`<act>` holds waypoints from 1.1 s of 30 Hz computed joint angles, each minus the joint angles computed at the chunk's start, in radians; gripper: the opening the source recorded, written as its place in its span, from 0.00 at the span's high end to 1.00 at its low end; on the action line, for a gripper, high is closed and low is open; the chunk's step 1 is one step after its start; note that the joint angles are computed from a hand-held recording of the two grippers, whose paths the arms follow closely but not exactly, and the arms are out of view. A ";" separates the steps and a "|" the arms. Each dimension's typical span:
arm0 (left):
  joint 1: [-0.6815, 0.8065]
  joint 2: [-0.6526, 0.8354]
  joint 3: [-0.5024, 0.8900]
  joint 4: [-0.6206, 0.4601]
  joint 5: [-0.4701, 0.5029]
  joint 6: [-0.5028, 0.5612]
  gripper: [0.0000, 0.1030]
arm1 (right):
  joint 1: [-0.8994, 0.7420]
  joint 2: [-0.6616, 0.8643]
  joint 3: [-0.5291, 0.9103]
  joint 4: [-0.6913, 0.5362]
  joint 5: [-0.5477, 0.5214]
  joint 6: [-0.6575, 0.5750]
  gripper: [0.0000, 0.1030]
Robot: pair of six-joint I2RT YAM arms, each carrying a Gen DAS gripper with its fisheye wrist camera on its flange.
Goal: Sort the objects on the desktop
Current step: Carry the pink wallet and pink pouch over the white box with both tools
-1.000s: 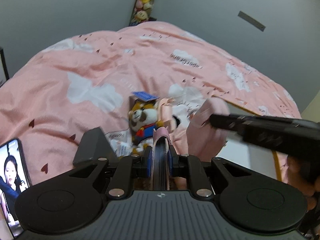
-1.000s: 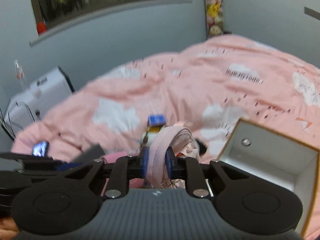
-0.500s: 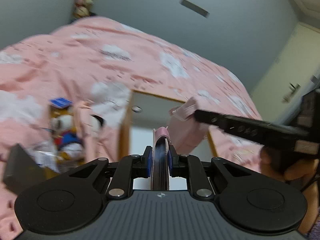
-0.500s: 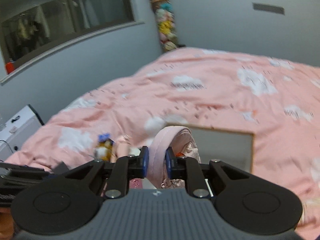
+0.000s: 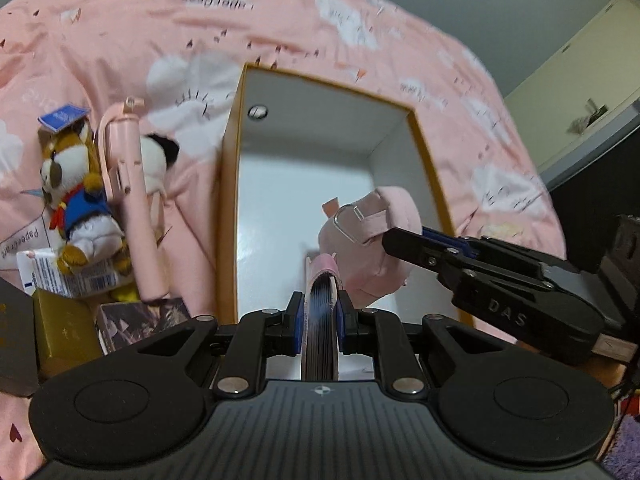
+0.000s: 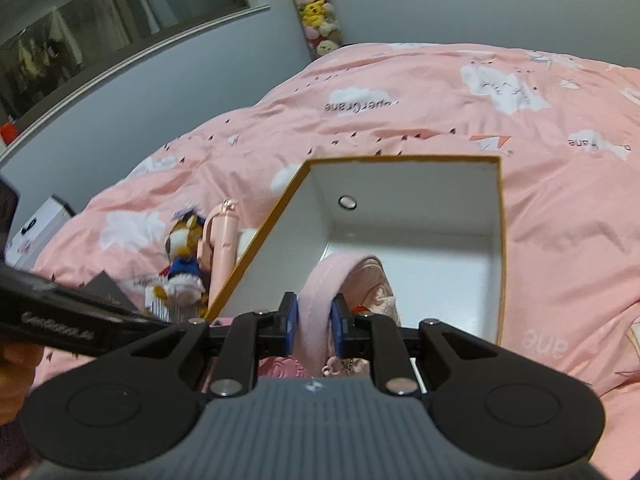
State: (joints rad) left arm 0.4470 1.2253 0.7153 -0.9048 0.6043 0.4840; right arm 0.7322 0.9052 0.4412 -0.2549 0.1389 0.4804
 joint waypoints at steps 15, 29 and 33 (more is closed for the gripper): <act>-0.130 0.023 -0.048 0.130 -0.155 -0.125 0.82 | 0.014 0.091 -0.091 0.187 -0.139 -0.024 0.82; -0.151 0.016 -0.081 0.169 -0.173 -0.125 0.80 | -0.015 0.110 -0.117 0.230 -0.186 -0.012 0.82; -0.124 0.031 -0.084 0.140 -0.143 -0.078 0.77 | -0.016 0.104 -0.121 0.225 -0.188 -0.015 0.81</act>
